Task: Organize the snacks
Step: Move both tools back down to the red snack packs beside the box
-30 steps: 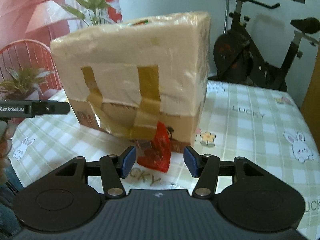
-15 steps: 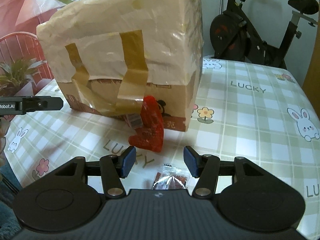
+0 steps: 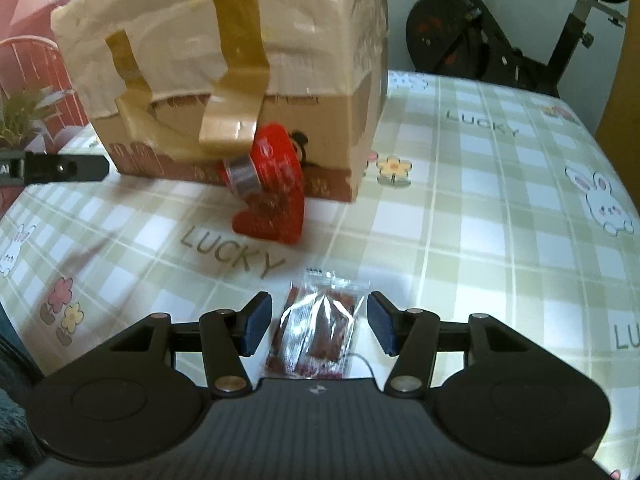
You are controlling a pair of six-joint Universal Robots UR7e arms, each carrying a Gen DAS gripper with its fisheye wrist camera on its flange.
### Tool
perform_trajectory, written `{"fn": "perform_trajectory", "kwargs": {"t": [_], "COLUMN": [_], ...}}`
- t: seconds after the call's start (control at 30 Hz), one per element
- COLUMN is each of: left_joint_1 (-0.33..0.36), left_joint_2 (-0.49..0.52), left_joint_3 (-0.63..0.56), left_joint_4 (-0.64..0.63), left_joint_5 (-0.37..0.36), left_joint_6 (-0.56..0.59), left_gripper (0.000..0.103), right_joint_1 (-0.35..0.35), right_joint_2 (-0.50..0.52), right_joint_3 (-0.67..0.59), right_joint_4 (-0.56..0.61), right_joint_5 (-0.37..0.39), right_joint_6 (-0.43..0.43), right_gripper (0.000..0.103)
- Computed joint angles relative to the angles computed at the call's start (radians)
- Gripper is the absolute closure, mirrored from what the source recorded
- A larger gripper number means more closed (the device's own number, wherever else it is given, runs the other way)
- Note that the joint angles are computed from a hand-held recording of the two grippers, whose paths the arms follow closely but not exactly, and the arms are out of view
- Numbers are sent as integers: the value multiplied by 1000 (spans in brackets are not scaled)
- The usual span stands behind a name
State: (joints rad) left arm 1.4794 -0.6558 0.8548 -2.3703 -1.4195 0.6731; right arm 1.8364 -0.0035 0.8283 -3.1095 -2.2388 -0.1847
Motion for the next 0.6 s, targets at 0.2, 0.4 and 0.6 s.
{"fn": "perform_trajectory", "kwargs": {"t": [0.2, 0.4, 0.6], "left_joint_1": [2, 2, 0], "left_joint_2": [-2, -1, 12], "left_joint_3": [-2, -3, -24], "left_joint_4": [6, 6, 51], "left_joint_5": [-2, -1, 4], "left_joint_6": [-4, -6, -16], "left_gripper": [35, 35, 35], "right_joint_1": [3, 3, -2], "right_joint_2": [18, 34, 34], "right_joint_3": [-23, -51, -59], "right_joint_4": [5, 11, 12], "right_joint_5": [-16, -9, 5], "right_joint_6": [-28, -90, -110], "right_gripper": [47, 54, 55]}}
